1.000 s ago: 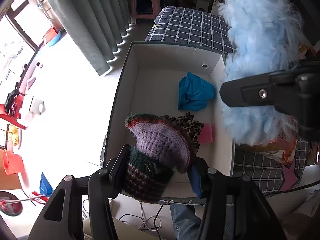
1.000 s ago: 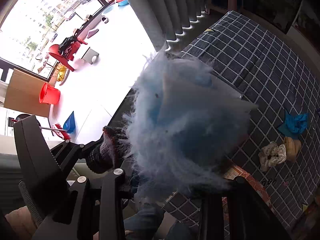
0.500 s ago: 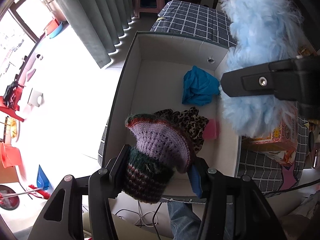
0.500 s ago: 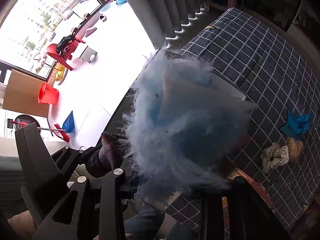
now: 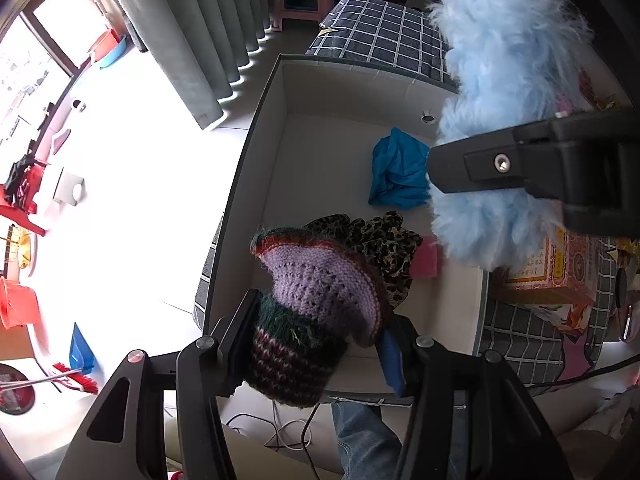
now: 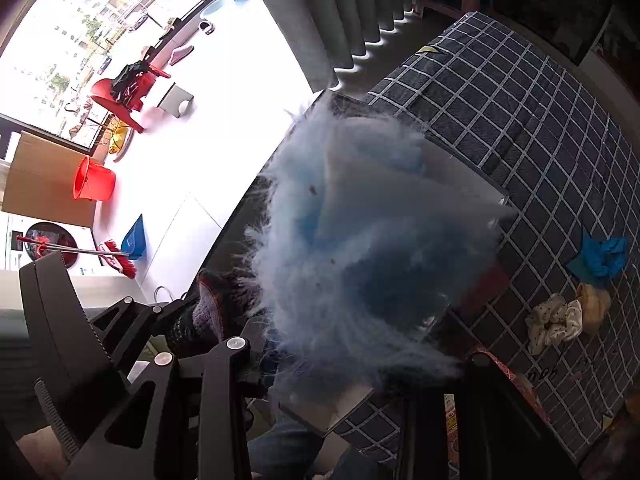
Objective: Organize soft objects
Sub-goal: 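Hold the beanie and fluffy blue item with both tools above the box, then open both tools to drop the beanie and fluffy item into the box, then move both tools back over the remaining items on the bed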
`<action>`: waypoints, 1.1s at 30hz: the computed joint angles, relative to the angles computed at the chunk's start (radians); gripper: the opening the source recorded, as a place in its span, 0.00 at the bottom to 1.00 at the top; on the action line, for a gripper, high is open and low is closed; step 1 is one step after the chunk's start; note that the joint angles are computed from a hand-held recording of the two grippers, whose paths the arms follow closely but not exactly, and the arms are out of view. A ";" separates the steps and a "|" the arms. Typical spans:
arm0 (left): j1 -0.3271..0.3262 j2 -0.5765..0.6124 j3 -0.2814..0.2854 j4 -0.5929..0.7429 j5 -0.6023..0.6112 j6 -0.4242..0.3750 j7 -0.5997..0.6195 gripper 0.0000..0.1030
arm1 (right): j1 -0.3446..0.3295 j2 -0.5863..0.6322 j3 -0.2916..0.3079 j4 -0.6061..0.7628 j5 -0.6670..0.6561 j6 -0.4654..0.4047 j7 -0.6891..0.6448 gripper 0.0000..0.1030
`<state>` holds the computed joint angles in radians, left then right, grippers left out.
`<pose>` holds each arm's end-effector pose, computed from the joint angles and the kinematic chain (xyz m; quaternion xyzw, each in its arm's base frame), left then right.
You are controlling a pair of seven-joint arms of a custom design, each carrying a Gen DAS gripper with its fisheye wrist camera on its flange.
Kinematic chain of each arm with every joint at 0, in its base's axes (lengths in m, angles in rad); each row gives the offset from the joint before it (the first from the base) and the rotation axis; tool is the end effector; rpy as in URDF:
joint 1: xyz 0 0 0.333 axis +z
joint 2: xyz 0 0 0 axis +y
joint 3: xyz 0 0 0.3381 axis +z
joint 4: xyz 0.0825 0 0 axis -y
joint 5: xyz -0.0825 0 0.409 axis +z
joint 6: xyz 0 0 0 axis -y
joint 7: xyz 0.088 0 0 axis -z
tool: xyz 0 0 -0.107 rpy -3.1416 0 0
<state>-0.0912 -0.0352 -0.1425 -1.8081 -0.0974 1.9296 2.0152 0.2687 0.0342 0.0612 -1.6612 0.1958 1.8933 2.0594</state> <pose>0.5736 -0.1447 0.5806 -0.4419 0.8926 -0.0835 0.0328 0.5798 0.2130 0.6130 -0.6259 0.7676 0.0535 0.1268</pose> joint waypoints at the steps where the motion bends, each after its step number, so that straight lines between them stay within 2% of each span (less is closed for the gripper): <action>1: 0.001 0.003 0.002 0.004 -0.010 -0.005 -0.001 0.57 | 0.001 0.003 0.000 0.006 -0.012 -0.009 0.005 0.48; 3: 0.003 0.006 0.002 0.008 -0.010 -0.006 -0.001 0.58 | 0.002 0.001 0.000 0.004 -0.023 -0.009 0.004 0.56; 8: 0.008 -0.002 0.008 0.004 -0.069 -0.006 0.035 0.66 | 0.001 -0.003 -0.001 0.005 -0.026 -0.011 0.007 0.57; 9: 0.011 -0.003 0.011 0.006 -0.088 -0.008 0.034 0.74 | 0.002 -0.002 0.000 0.010 -0.040 -0.018 0.010 0.68; 10: 0.013 -0.002 0.013 0.011 -0.104 -0.011 0.031 0.80 | 0.003 -0.002 0.000 0.012 -0.057 -0.025 0.014 0.85; 12: 0.014 0.006 0.012 0.027 -0.111 -0.026 0.025 0.80 | 0.002 -0.015 -0.001 -0.001 -0.067 -0.015 0.017 0.95; 15: 0.016 0.029 0.008 0.055 -0.114 -0.070 0.013 0.84 | -0.002 -0.021 -0.003 -0.003 -0.075 -0.025 0.026 0.96; 16: 0.016 0.039 0.006 0.066 -0.114 -0.082 0.002 0.86 | -0.002 -0.018 -0.002 0.004 -0.095 -0.042 0.033 0.99; 18: 0.016 0.042 0.001 0.068 -0.099 -0.076 -0.023 0.87 | -0.003 -0.029 -0.002 -0.006 -0.109 -0.041 0.037 0.99; 20: 0.016 0.039 -0.001 0.064 -0.104 -0.069 -0.036 0.98 | -0.006 -0.046 -0.003 -0.021 -0.110 -0.031 0.043 0.99; 21: 0.018 0.035 0.000 0.060 -0.121 -0.064 -0.039 1.00 | -0.007 -0.053 -0.001 -0.025 -0.119 -0.031 0.046 0.99; 26: 0.018 0.032 0.000 0.062 -0.154 -0.052 -0.052 1.00 | -0.006 -0.076 0.009 -0.025 -0.199 -0.042 0.053 0.99; 33: 0.006 0.047 -0.011 0.093 -0.129 -0.061 -0.093 1.00 | -0.019 -0.123 0.011 -0.051 -0.224 -0.018 0.056 0.99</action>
<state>-0.0853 0.0122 -0.1538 -1.7150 -0.2261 1.8686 1.9221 0.2500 -0.0884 0.0724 -1.7123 -0.0278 1.8756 2.1152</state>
